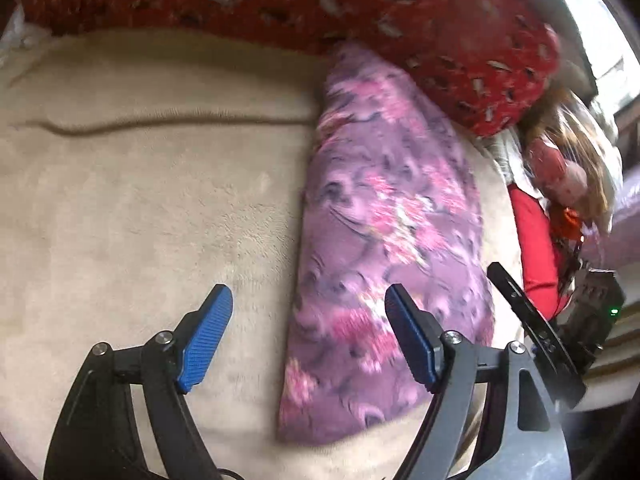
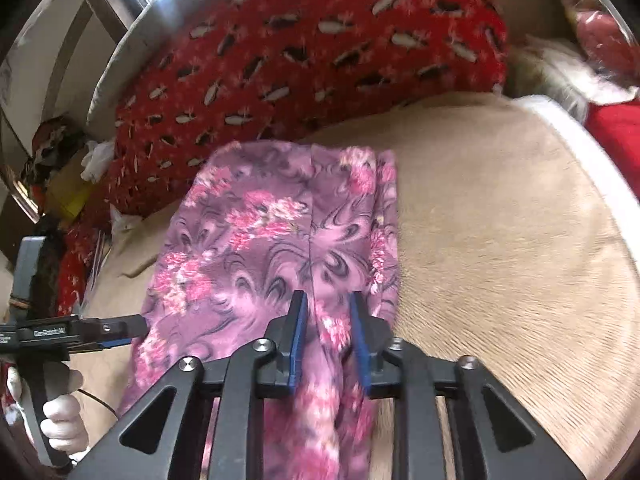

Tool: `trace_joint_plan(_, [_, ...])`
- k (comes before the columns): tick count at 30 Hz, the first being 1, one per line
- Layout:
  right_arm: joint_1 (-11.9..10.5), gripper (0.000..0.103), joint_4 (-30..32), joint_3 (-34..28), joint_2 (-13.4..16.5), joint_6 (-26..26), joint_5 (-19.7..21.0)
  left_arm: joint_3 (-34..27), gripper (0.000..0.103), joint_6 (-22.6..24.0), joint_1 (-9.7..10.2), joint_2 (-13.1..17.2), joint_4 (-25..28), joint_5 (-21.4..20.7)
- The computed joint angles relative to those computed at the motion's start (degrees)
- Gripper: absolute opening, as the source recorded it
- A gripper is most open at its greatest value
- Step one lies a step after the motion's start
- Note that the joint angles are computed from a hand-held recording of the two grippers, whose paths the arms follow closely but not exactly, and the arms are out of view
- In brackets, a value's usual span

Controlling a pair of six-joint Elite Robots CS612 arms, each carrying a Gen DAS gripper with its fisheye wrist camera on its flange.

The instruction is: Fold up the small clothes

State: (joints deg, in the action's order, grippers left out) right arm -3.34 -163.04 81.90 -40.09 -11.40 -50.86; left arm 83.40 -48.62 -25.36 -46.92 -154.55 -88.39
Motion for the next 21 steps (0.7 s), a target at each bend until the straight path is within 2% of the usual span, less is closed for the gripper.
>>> trace_joint_plan(2, [-0.22,0.025,-1.57,2.13,-1.1,-2.08,1.51,1.17,0.079,1.22,-0.94,-0.6,-0.03,2.0])
trace_joint_plan(3, [-0.24,0.025,-0.92,2.92,-1.46,-3.48,1.73,1.2,0.079,1.86,-1.26,-0.37,0.99,1.71])
trace_joint_plan(4, [0.33,0.024,0.4,2.62,-1.48,-4.12,0.49,0.28,0.079,2.28,-1.42,0.35,2.85,0.91])
trace_joint_plan(6, [1.57,0.024,2.77,2.2,-1.18,-5.87,-4.83,-0.87,0.08,2.83,-1.71,1.62,7.94,-0.23])
trace_joint_plan(9, [1.44,0.024,0.43,2.94,-1.14,-4.04,-4.63,-0.02,0.08,4.78,-2.49,1.2,7.16,2.74])
trace_joint_plan(11, [1.45,0.024,1.06,2.95,-1.36,-4.31,-5.16,-0.41,0.08,4.51,-2.23,1.16,8.22,1.76])
trace_joint_plan(16, [2.26,0.025,2.95,2.19,-1.69,-5.88,-7.26,-0.13,0.079,2.19,-0.91,0.74,6.63,-1.94])
trace_joint_plan(18, [2.43,0.025,4.46,1.26,-1.94,-5.99,-6.92,-0.7,0.079,2.23,-0.33,0.57,5.6,-1.56])
trace_joint_plan(21, [2.14,0.029,2.41,-1.11,-0.98,-2.45,-5.43,-2.98,0.079,2.86,0.2,1.05,5.99,0.23])
